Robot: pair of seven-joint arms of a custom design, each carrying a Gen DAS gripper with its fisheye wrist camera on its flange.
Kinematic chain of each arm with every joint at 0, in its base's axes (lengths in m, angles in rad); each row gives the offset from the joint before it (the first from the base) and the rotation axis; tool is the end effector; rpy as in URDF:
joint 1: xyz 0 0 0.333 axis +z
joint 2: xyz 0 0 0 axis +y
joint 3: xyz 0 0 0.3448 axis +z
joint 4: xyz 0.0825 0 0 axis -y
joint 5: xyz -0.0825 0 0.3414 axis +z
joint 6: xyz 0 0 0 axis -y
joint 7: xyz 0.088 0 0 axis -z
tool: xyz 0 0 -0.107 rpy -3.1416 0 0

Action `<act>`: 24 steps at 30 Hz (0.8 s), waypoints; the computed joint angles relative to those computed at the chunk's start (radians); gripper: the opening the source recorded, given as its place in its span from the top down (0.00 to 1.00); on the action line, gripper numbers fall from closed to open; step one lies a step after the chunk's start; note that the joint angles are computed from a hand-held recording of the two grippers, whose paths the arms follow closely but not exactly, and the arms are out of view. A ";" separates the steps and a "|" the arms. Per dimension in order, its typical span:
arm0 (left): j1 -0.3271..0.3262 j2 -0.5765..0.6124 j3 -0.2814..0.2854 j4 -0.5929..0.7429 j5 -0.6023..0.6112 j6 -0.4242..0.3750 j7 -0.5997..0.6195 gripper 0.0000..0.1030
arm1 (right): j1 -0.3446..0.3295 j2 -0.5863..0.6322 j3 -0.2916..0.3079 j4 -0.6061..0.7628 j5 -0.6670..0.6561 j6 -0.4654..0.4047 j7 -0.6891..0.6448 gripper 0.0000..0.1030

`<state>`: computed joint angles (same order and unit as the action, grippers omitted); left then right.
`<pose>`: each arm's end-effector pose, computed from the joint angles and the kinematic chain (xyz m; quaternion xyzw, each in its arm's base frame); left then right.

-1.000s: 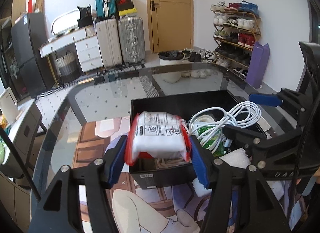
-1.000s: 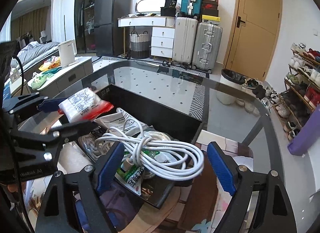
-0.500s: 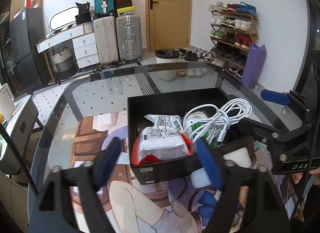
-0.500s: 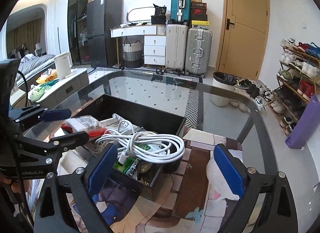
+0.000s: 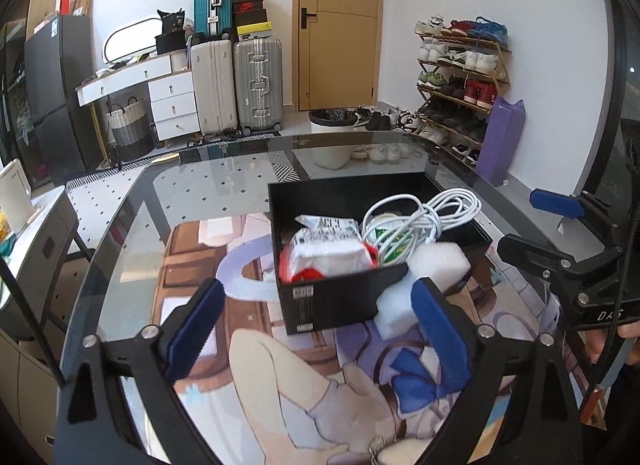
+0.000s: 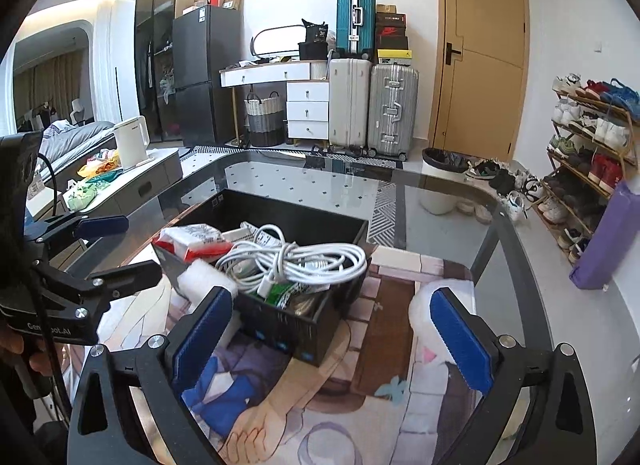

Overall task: Organize soft objects
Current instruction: 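Move the right tool to the white plush bunny while the left tool approaches the foam block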

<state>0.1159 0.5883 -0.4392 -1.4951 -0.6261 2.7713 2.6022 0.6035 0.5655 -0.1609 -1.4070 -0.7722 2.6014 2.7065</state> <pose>0.7153 -0.1270 0.4673 -0.3851 0.8112 -0.4074 0.1665 0.6410 0.3541 0.4848 -0.6108 0.6675 -0.3178 0.2834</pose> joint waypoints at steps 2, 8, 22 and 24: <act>0.016 -0.009 -0.013 -0.019 -0.016 0.002 0.016 0.05 | 0.001 -0.016 0.000 -0.029 -0.001 0.014 0.018 0.02; 0.036 -0.045 -0.028 -0.081 -0.064 0.022 0.067 0.05 | -0.001 -0.046 0.013 -0.082 -0.001 0.028 0.039 0.02; 0.034 -0.110 -0.003 -0.188 -0.162 0.022 0.172 0.03 | -0.018 -0.072 0.067 -0.107 0.062 0.021 -0.065 0.01; 0.034 -0.117 0.000 -0.199 -0.175 0.021 0.182 0.03 | -0.024 -0.071 0.079 -0.105 0.088 0.025 -0.100 0.01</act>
